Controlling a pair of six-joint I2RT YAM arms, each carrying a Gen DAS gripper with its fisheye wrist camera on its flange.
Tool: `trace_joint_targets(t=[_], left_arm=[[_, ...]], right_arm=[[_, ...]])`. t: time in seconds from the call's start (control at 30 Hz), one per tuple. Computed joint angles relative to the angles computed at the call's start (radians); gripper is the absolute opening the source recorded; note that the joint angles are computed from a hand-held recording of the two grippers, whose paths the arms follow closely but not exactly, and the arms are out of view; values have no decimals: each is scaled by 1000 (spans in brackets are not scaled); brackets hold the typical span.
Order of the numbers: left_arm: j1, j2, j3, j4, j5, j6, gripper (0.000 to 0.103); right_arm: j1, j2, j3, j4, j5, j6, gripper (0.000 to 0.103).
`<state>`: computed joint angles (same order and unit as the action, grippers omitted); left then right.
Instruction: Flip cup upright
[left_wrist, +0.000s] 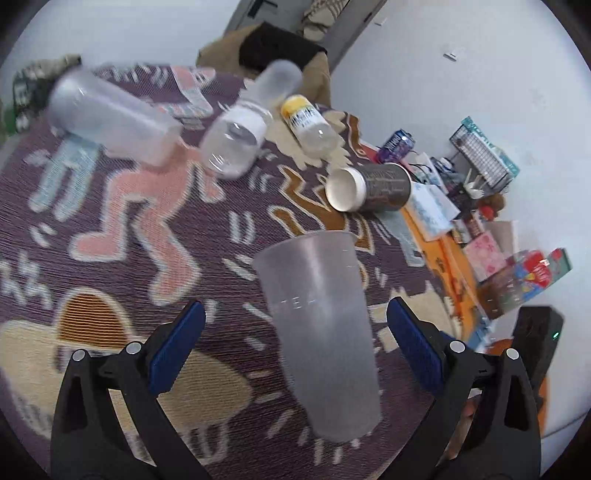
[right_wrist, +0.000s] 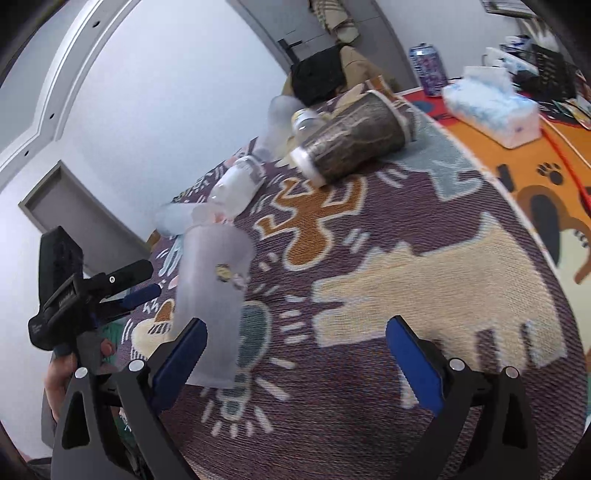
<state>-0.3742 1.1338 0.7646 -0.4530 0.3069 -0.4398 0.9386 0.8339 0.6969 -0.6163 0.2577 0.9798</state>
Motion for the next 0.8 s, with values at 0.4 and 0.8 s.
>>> trace_joint_targets(t=[0.4, 0.8], left_arm=[[1, 288, 105, 81, 134, -32, 97], [14, 441, 215, 55, 149, -52, 97]], right_arm=[[28, -122, -37, -103, 54, 63, 95], [48, -197, -52, -165, 93, 109, 95]])
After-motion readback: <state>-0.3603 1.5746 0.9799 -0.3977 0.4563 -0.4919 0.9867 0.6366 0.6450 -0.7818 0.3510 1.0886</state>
